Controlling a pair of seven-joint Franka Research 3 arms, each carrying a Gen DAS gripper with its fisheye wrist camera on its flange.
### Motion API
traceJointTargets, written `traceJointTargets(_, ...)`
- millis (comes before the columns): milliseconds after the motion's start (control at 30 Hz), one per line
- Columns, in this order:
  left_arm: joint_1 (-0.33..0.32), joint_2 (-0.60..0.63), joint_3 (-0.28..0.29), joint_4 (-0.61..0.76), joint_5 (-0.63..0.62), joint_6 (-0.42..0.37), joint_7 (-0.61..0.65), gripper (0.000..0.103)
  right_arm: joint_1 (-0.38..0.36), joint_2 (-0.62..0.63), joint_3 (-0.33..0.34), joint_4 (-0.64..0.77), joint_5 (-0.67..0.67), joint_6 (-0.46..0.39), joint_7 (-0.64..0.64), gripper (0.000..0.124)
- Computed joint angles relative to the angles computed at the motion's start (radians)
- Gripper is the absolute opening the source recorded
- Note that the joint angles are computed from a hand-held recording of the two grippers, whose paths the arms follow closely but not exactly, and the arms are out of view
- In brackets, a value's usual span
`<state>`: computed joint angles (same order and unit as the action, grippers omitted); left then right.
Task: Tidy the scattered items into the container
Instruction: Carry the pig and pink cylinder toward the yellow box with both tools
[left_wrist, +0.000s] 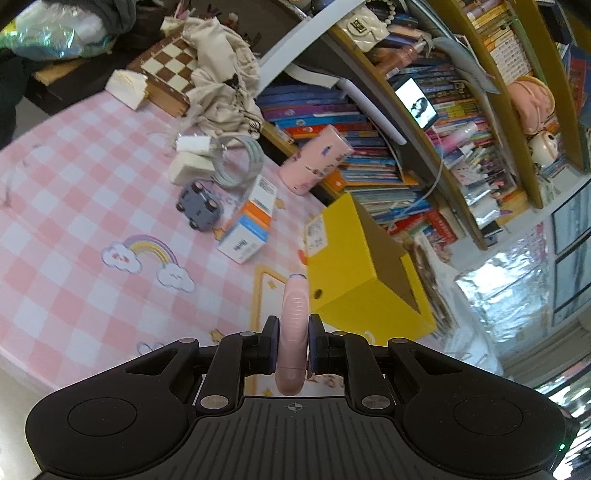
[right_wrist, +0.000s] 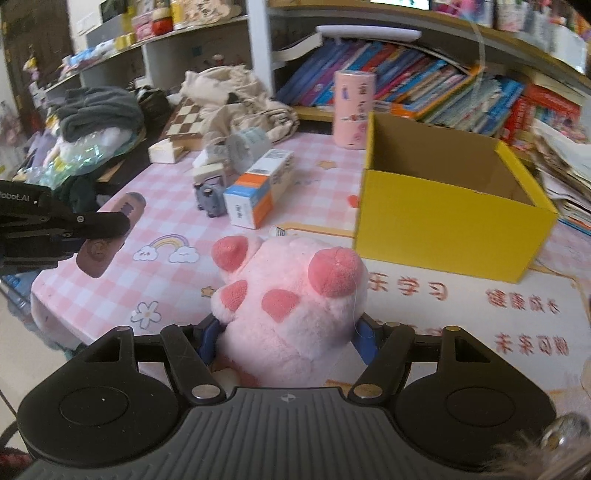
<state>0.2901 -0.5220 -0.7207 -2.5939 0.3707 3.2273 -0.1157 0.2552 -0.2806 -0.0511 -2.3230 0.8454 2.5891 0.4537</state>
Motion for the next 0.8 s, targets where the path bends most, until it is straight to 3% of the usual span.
traceJointTargets(267, 0.013, 0.050, -0.038, 0.001, -0.073, 0.110, 0.024, 0.014, -0.029, -0.028, 0.000, -0.043, -0.048, 0.037, 0.109, 0.067)
traceJointTargets(800, -0.012, 0.184, -0.075, 0.080, -0.216, 0.147, 0.233, 0.015, -0.039, -0.077, -0.038, -0.102, -0.078, 0.111, 0.165, 0.067)
